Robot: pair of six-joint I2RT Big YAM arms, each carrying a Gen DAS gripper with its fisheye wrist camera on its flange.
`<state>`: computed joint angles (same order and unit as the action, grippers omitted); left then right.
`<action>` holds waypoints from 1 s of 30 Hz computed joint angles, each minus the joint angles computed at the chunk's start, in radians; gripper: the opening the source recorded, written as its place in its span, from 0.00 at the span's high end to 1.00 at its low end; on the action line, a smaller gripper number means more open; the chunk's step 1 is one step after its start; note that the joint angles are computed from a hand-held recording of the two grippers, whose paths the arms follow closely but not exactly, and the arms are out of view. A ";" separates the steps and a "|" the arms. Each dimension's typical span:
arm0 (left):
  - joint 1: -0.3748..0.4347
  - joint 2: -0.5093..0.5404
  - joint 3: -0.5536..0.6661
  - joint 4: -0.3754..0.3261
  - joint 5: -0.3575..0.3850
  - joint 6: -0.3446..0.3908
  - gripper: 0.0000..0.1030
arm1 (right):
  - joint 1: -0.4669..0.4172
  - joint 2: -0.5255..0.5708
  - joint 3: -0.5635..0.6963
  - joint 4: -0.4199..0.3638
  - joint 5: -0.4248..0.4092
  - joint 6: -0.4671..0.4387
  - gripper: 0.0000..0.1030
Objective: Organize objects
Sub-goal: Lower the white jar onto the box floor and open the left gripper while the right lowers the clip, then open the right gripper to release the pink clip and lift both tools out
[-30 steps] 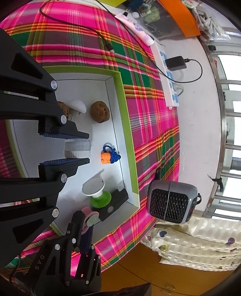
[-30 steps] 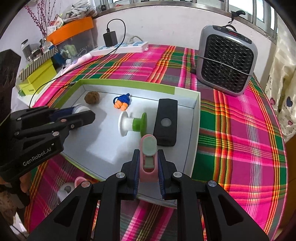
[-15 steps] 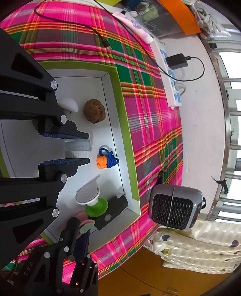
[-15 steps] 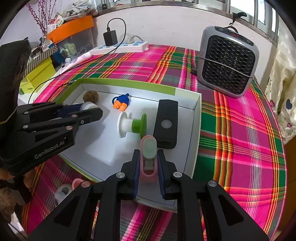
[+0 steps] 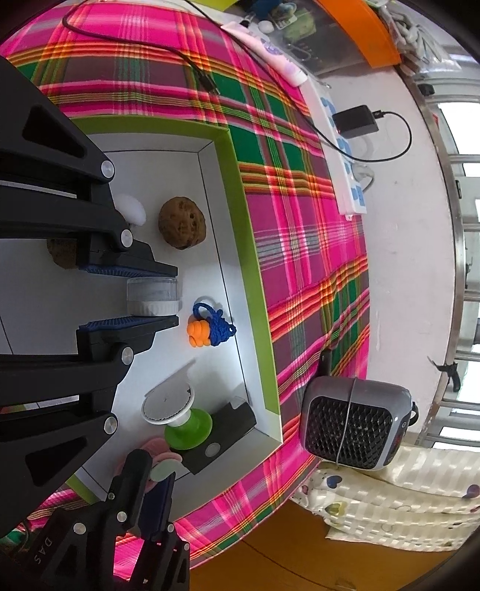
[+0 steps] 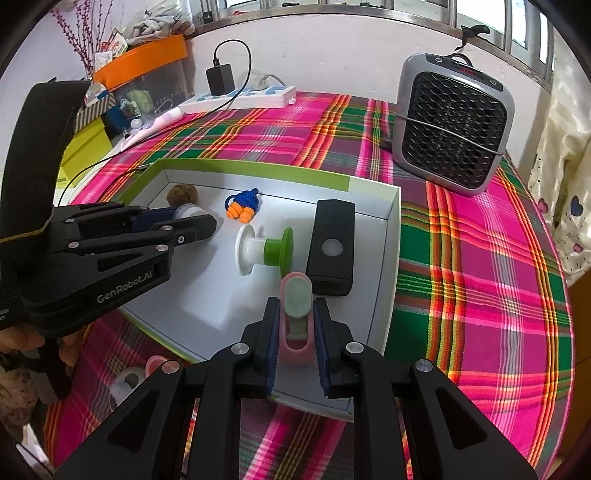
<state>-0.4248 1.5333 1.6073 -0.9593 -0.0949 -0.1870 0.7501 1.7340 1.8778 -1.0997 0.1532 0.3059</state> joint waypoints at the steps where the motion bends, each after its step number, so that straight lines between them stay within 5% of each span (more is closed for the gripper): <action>1: 0.000 0.001 0.003 -0.004 0.004 -0.003 0.83 | 0.000 0.000 -0.001 0.001 0.000 0.001 0.82; 8: 0.002 0.000 0.004 0.000 0.013 -0.001 0.83 | 0.003 -0.007 -0.011 0.009 0.013 0.002 0.81; 18: -0.002 -0.015 -0.006 0.008 0.013 -0.005 0.73 | 0.009 -0.013 -0.016 0.019 0.021 0.003 0.65; 30: -0.003 -0.048 -0.032 0.029 0.013 -0.021 0.68 | 0.010 -0.053 -0.057 0.054 0.040 0.054 0.62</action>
<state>-0.4274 1.4856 1.5754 -0.9300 -0.0817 -0.2079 0.7600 1.6806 1.8210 -1.0461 0.1932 0.3599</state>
